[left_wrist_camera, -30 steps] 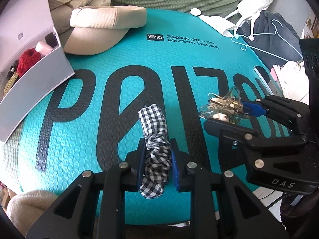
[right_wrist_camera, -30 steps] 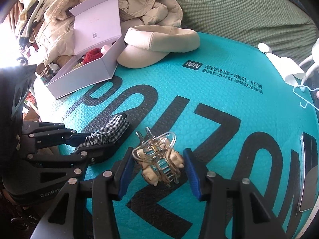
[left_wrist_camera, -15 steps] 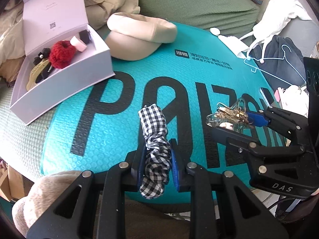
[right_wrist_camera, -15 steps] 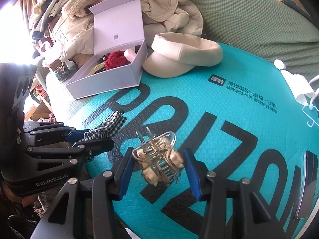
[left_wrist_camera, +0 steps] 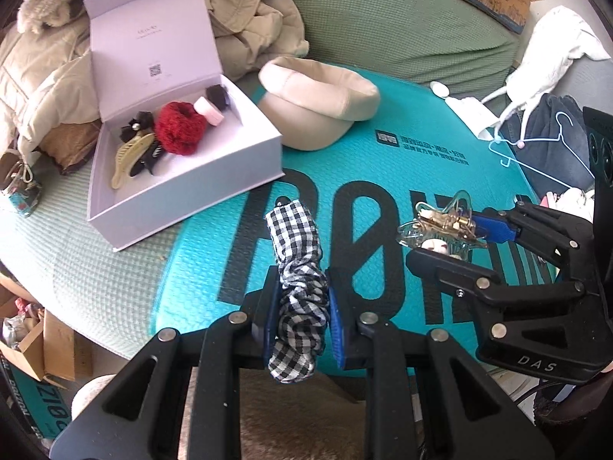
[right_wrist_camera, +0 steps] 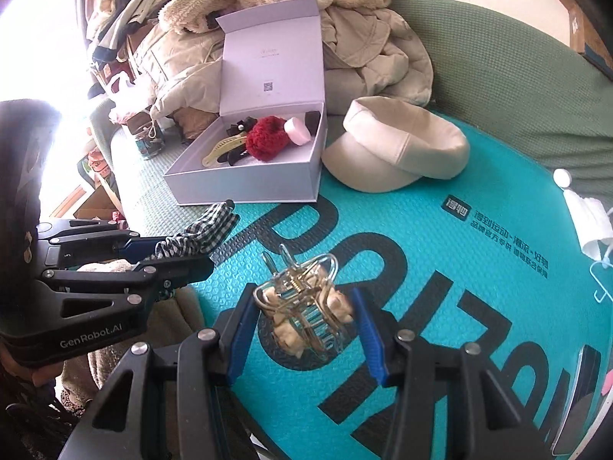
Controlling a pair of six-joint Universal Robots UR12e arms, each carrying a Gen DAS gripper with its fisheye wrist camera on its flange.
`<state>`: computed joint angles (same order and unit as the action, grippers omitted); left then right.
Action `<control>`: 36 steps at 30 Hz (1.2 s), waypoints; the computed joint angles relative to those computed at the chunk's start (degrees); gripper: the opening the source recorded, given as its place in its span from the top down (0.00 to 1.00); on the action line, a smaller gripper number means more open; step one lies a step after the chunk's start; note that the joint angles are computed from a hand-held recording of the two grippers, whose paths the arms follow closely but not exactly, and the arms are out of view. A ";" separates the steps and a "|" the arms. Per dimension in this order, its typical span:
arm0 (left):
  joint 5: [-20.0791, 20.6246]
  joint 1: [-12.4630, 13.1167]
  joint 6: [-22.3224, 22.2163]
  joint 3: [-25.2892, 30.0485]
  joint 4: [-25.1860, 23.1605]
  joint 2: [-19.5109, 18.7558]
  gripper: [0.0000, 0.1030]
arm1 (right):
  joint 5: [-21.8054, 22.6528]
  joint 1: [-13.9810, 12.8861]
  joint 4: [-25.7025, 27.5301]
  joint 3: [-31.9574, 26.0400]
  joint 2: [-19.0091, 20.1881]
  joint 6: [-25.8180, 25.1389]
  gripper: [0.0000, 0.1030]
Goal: Organize objects
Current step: 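Lift the gingham scrunchie and gold claw clip and carry them over the box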
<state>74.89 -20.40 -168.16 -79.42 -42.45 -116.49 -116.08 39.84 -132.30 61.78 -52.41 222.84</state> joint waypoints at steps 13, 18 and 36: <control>2.99 2.72 -1.50 -0.02 -0.58 1.46 0.80 | 2.68 0.05 -0.28 -10.14 5.44 -8.66 0.51; 3.73 3.64 -1.81 -0.13 -0.20 1.71 0.80 | 4.14 -0.03 0.07 -14.02 7.57 -11.56 0.51; 5.07 5.57 -2.06 6.76 -3.27 -2.76 0.80 | 7.72 -2.13 4.43 -26.40 14.49 -16.86 0.51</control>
<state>79.96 -14.83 -170.21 -72.66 -45.72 -119.26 -108.36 37.71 -127.87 35.38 -37.93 205.98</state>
